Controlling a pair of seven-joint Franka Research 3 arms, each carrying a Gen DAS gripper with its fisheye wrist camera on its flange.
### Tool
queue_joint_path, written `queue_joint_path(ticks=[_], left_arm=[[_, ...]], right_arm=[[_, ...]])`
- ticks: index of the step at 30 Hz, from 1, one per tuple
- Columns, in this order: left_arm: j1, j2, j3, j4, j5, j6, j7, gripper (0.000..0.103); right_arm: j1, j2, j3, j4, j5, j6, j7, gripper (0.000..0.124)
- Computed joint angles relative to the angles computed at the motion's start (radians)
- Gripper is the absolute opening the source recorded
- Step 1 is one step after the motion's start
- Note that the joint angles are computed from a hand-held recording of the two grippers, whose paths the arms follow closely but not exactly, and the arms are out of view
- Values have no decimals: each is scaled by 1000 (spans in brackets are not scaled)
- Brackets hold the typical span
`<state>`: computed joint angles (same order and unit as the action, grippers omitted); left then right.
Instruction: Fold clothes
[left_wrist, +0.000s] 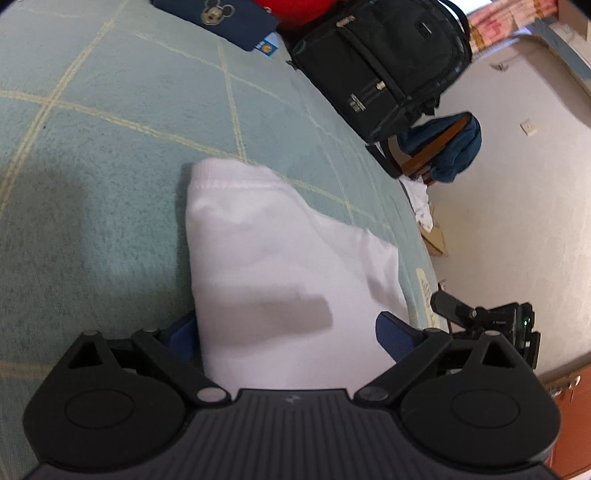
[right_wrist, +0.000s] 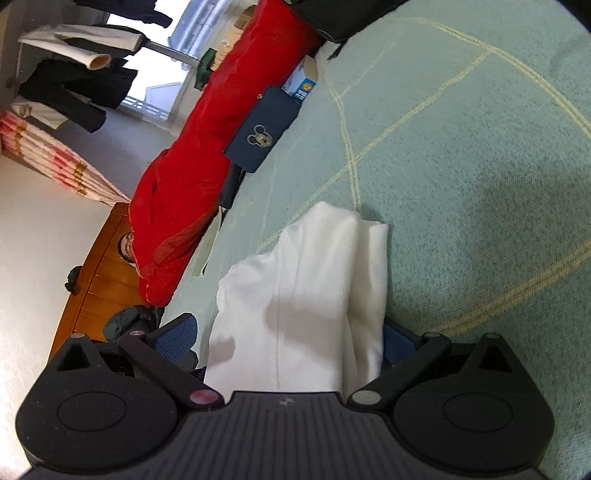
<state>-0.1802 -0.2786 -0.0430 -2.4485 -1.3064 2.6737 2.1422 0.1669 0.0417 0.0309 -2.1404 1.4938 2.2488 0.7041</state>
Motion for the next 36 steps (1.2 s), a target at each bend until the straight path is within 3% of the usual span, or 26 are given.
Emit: queue_joint_path(ticks=[6, 15, 24, 36], left_arm=[[-26, -56, -16, -52, 44, 36, -36, 97], [-88, -101, 14, -96, 20, 65, -19, 97], [-98, -119, 15, -114, 33, 69, -26, 97], [-81, -112, 23, -113, -67, 26, 69, 99]], right_arm=[[9, -43, -1, -56, 35, 22, -55, 103], [30, -104, -12, -119, 13, 53, -30, 103], [46, -142, -23, -170, 38, 67, -29, 103], [43, -129, -32, -160, 17, 36, 3, 103]])
